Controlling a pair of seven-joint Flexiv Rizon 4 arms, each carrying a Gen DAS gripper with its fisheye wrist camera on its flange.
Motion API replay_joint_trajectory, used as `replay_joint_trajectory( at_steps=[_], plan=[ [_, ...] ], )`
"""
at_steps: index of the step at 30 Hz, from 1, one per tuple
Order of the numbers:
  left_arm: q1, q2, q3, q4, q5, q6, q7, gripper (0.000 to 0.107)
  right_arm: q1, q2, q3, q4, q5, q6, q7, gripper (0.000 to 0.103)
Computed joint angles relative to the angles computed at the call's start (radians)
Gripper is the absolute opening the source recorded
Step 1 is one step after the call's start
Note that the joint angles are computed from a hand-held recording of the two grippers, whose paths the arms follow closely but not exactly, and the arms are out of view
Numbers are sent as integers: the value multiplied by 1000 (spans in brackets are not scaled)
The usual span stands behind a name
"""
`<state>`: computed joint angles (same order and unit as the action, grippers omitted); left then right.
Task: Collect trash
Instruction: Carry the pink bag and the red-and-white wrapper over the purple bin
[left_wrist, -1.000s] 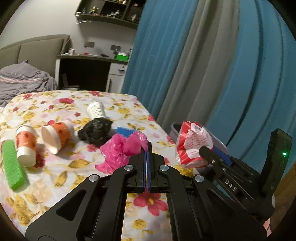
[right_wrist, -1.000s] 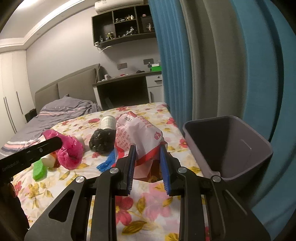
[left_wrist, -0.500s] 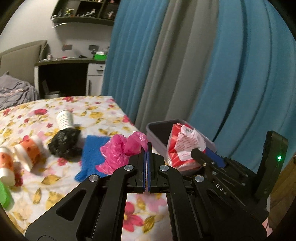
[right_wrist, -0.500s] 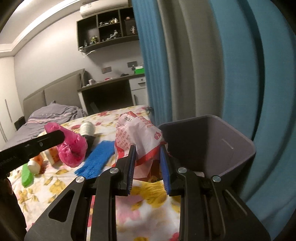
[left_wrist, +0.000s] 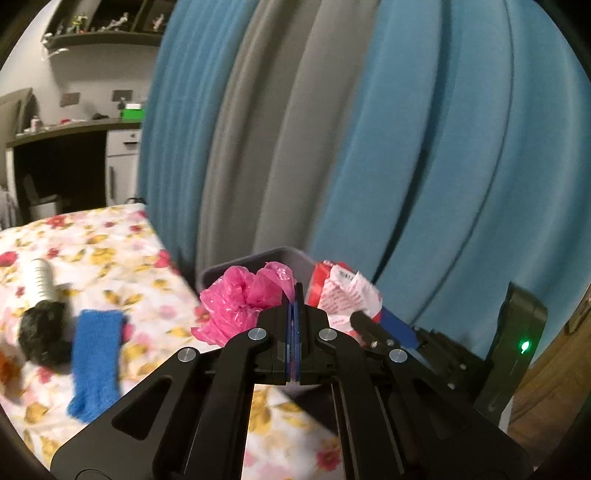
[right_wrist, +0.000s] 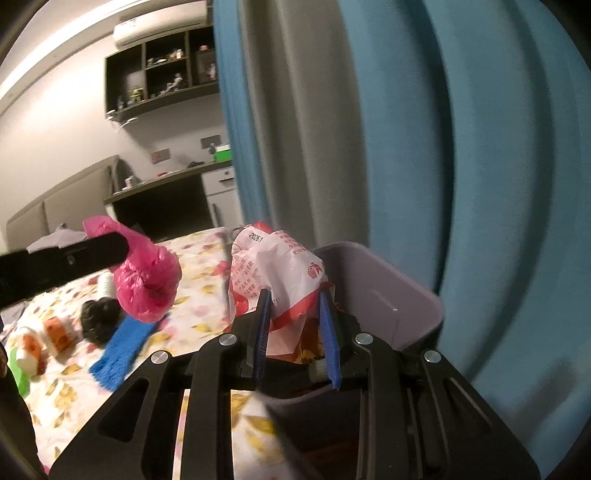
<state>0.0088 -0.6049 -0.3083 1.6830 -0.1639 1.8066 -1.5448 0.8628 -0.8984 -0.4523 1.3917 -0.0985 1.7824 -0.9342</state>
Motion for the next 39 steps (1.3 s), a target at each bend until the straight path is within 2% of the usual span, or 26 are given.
replay_joint_trajectory(
  at_steps=[3, 6, 12, 24, 31, 39],
  plan=[
    [70, -54, -111, -58, 22, -29, 28, 0, -10, -12, -9, -15, 2, -20, 15, 27],
    [96, -105, -172, -112, 29, -54, 63, 0, -24, -23, -9, -30, -4, -34, 37, 27],
    [95, -180, -213, -199, -16, -107, 116, 0, -58, -43, 13, -63, -44, -62, 74, 27],
    [38, -267, -188, -312, -137, -195, 191, 0, -131, -73, 78, -128, -138, -114, 133, 28],
    [13, -277, -159, -325, -181, -212, 210, 0, -150, -85, 94, -152, -181, -134, 159, 28],
    [16, -278, -160, -313, -210, -214, 213, 0, -176, -92, 130, -174, -220, -157, 174, 28]
  ],
)
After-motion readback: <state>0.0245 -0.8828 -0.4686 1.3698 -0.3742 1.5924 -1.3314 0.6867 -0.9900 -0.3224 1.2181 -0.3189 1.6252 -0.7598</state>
